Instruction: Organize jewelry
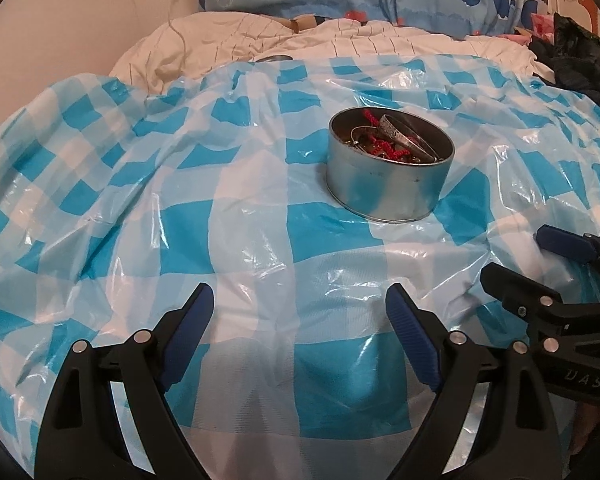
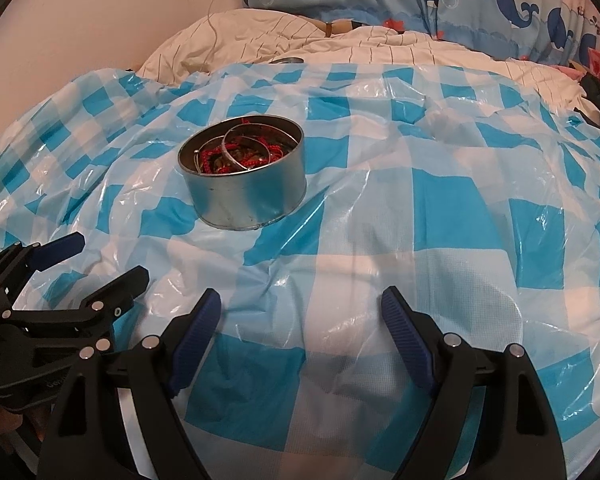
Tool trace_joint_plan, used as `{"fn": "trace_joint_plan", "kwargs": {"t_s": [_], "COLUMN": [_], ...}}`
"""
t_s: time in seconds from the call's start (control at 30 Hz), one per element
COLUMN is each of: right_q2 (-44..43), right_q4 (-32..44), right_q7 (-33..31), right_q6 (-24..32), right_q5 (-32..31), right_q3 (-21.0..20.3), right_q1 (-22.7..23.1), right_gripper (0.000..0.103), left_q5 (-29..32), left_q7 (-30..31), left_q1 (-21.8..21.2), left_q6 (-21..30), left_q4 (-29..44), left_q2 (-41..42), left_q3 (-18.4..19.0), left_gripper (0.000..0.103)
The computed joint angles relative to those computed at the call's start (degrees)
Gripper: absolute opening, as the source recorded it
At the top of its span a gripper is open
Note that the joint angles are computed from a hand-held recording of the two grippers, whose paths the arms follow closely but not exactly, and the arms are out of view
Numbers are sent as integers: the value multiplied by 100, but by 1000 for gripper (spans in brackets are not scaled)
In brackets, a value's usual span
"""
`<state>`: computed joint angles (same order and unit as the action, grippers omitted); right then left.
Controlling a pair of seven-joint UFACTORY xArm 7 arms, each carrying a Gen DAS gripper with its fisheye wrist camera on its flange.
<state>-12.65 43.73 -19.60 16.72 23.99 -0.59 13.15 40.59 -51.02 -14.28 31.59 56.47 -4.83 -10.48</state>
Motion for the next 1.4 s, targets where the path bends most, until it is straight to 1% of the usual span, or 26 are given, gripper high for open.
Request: {"fn": "trace_joint_plan", "kwargs": {"t_s": [0.1,0.33,0.47,0.6,0.83,1.4], "right_q2": [10,1,-40,-82,-106,-106], "right_q4": [8,5,-35,-52,-51,-49], "right_q7": [-26,6,40,52,-5,-17], "right_q6": [-5,-41,-136,-185,-176,-160], "right_q5": [27,10,10,43,94,104], "right_q3": [-7,12,13,-28,-77,-86], "right_q1": [5,-4,10,51,104,98], "right_gripper": [79,79,79,79,79,79], "left_q5": [-227,-415,-791,-957,-1029,-1112], "left_q7": [105,225,467,504,504,564], "left_q1": [3,-5,14,90,189,202], "left_q6": [-102,-155,-373,-607,-725,-702], "left_q4": [-27,-30,-118,-234,-273,-268], "left_q2": [17,53,8,-80,-112,-104], "left_q3": [40,58,118,123,74,49], "left_gripper": [84,84,86,89,90,91]}}
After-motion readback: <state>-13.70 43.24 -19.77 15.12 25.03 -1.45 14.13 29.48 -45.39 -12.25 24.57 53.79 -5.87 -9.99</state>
